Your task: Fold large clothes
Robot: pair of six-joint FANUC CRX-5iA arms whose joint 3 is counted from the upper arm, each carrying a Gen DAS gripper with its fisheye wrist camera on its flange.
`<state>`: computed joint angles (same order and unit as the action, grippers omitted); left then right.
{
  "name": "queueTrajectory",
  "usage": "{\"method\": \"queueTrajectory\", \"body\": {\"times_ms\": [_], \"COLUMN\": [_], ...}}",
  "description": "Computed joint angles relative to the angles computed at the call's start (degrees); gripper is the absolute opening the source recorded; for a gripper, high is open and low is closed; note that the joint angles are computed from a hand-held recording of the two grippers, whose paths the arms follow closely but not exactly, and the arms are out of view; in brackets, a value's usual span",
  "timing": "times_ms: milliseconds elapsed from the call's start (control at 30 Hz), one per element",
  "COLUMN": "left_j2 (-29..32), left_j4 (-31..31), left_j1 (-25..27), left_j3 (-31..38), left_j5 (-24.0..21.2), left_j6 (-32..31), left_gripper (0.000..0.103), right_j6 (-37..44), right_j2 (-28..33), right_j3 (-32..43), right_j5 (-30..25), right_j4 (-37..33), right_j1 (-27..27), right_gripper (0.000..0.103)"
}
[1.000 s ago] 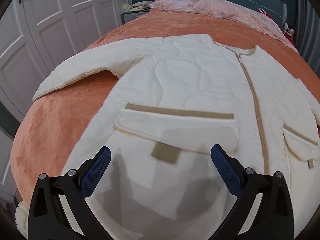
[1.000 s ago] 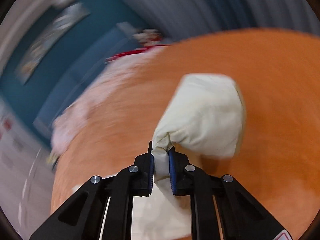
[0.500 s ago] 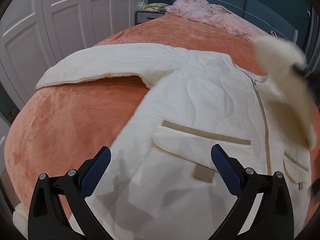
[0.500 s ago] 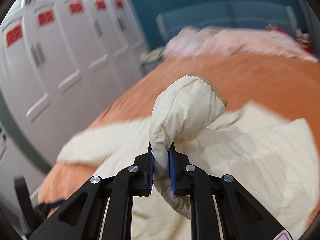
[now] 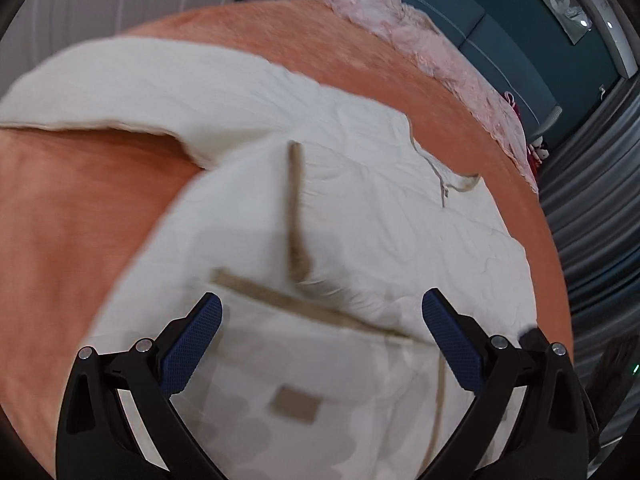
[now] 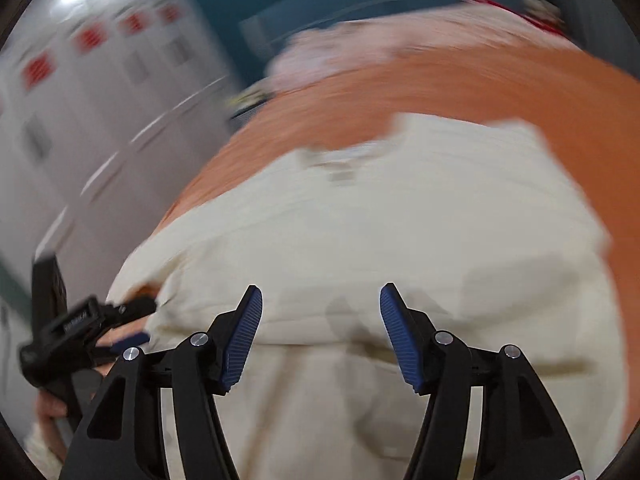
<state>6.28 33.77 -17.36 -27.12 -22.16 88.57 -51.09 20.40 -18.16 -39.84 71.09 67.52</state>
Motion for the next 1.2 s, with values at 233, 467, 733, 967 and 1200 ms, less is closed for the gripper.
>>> {"method": "queueTrajectory", "body": {"times_ms": [233,467,733,967,1200], "left_j2": [5.66,7.52,8.78,11.50,10.77], "left_j4": [3.54,-8.37,-27.33,-36.55,-37.72], "left_j1": [-2.06,-1.52,-2.39,-4.25,-4.49], "left_j3": [3.84,12.05,18.12,17.06,15.15], "left_j5": [0.59,-1.86,-3.41,0.20,3.78], "left_j6": [-0.33,6.08,16.38,24.27,25.31], "left_gripper": [0.073,0.008,0.008,0.010,0.011], "right_j6": [-25.57,-38.32,-13.68,-2.26,0.81], "right_j2": [-9.54,-9.62,-4.72,-0.51,4.35], "right_j3": [-15.76,-18.62,-9.56,-3.92,6.31], "right_j5": [-2.07,5.52,-5.84,-7.58,-30.27], "right_j4": [3.74,16.48,0.03,-12.32,-16.38], "right_j1": [-2.60,-12.37,-5.94,-4.94,2.61], "right_gripper": [0.062,0.010,0.007,0.008,0.029]}}
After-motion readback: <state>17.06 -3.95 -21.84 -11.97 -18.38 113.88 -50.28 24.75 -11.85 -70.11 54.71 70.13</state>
